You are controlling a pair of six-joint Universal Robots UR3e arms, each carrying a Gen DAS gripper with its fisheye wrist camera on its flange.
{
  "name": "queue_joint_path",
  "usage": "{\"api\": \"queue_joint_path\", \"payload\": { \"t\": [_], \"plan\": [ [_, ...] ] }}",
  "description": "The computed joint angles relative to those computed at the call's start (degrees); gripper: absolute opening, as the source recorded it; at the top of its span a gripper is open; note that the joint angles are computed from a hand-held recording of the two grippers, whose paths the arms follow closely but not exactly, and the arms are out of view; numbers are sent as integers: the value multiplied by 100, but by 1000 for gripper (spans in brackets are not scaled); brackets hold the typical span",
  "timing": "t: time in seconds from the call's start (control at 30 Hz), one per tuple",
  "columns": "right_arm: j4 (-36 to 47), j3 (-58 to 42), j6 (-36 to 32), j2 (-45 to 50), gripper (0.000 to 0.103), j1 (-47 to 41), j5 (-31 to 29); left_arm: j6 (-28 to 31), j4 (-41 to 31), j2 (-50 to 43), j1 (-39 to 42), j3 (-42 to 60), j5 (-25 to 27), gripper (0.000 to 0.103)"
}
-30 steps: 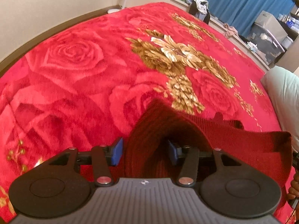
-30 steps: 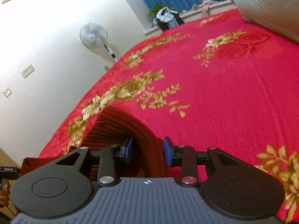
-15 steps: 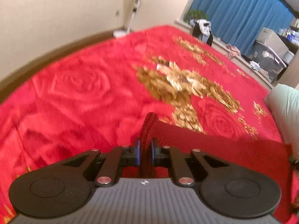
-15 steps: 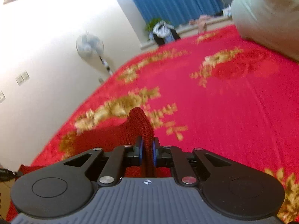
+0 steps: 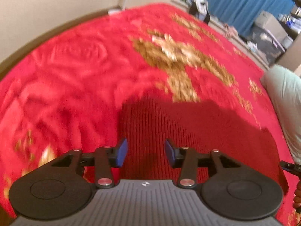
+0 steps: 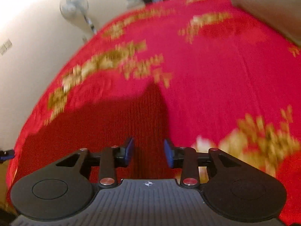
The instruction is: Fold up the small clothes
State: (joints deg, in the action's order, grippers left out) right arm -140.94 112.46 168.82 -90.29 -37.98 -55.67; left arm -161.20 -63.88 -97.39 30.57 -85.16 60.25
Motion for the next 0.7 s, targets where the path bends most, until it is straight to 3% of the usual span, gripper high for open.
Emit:
{"api": "queue_joint_path", "payload": {
  "t": [0.13,0.33,0.37,0.4,0.43,0.47,0.53,0.6,0.67,0.7],
  "plan": [
    [862,753,-538,-1193,41,-191,-119,506,-996,995,452,-838,-5,49],
    [1080,1672,-462,-2453,39,-414,-248,1307,-1786,2625,1472,-2434,-478,47],
    [1017,1793,-439,-2584,37,-422,-275,1492,-1945,2816,1639,-2560,-599,28],
    [961,1903,-444,-2707,28,-437,-271,1716,-2102,2930,1754,-2607,-710,15],
    [887,1972,-423,-2781,18,-448,-289,1956,-2146,3084,1850,-2653,-795,14],
    [890,2028,-372,-2911,16,-516,-246,2137,-2059,3344,2001,-2746,-961,14],
    [1409,2152,-362,-3583,13,-1063,369,2813,-2551,3959,2635,-2758,-1632,13],
    [2397,2181,-657,-4541,13,-1820,1196,3710,-3813,4505,3433,-2599,-2208,13],
    [3526,2090,-1022,-5363,13,-2363,1629,3841,-4047,4916,3759,-2768,-2135,13],
    [3546,2138,-989,-5485,13,-2339,1542,3657,-3969,4901,3734,-2853,-1912,14]
  ]
}}
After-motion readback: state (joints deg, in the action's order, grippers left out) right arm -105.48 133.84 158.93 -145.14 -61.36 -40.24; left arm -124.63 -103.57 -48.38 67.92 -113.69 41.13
